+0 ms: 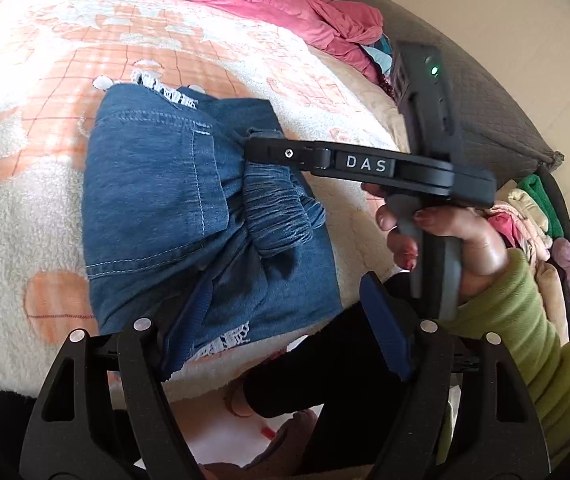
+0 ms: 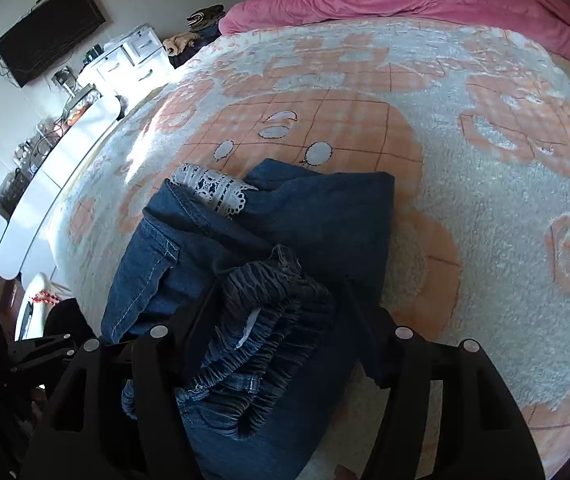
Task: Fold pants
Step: 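Fold the waistband over onto the lace hem with the left tool and release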
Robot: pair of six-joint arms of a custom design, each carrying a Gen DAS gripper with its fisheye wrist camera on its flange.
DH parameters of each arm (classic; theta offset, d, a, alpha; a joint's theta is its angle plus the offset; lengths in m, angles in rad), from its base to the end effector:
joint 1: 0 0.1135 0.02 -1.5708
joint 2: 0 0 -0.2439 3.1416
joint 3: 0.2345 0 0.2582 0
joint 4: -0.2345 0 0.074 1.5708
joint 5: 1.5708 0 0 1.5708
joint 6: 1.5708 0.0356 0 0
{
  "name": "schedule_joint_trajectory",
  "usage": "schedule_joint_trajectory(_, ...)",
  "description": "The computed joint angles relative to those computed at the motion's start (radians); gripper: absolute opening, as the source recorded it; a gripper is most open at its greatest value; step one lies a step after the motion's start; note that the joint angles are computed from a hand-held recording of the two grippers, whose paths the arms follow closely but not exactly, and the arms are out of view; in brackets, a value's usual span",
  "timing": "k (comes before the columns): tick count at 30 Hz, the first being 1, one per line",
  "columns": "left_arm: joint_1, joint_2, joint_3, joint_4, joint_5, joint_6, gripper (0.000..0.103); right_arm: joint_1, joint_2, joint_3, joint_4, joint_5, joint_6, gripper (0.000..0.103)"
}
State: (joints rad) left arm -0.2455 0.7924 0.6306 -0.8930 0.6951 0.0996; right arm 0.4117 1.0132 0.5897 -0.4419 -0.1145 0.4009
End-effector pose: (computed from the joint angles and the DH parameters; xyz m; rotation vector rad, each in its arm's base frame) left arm 0.1460 -0.0601 0.2178 0.6702 2.4418 -0.9592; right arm 0.1958 0.0899 0.1887 -0.0660 2.4922 0.4938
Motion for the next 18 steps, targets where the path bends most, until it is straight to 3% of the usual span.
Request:
schedule_joint_trajectory(5, 0.138, -0.13, 0.025, -0.146, 0.012, 0.119, 0.075, -0.009, -0.232, -0.048, -0.056, -0.031, 0.028, 0.063)
schedule_joint_trajectory(8, 0.183, -0.136, 0.043, -0.131, -0.037, 0.123, 0.079, 0.029, -0.367, -0.059, -0.125, 0.002, 0.04, 0.07)
schedule_joint_trajectory(10, 0.163, -0.11, 0.05, -0.074, -0.106, 0.075, 0.08, 0.097, -0.445, -0.064, -0.17, 0.061, 0.059, 0.072)
schedule_joint_trajectory(13, 0.21, -0.04, 0.071, -0.041, -0.114, 0.078, 0.085, 0.252, -0.527, -0.065, -0.227, 0.191, 0.112, 0.079)
schedule_joint_trajectory(18, 0.284, 0.029, 0.098, -0.017, -0.124, 0.108, 0.089, 0.632, -0.492, -0.025, -0.305, 0.501, 0.239, 0.083)
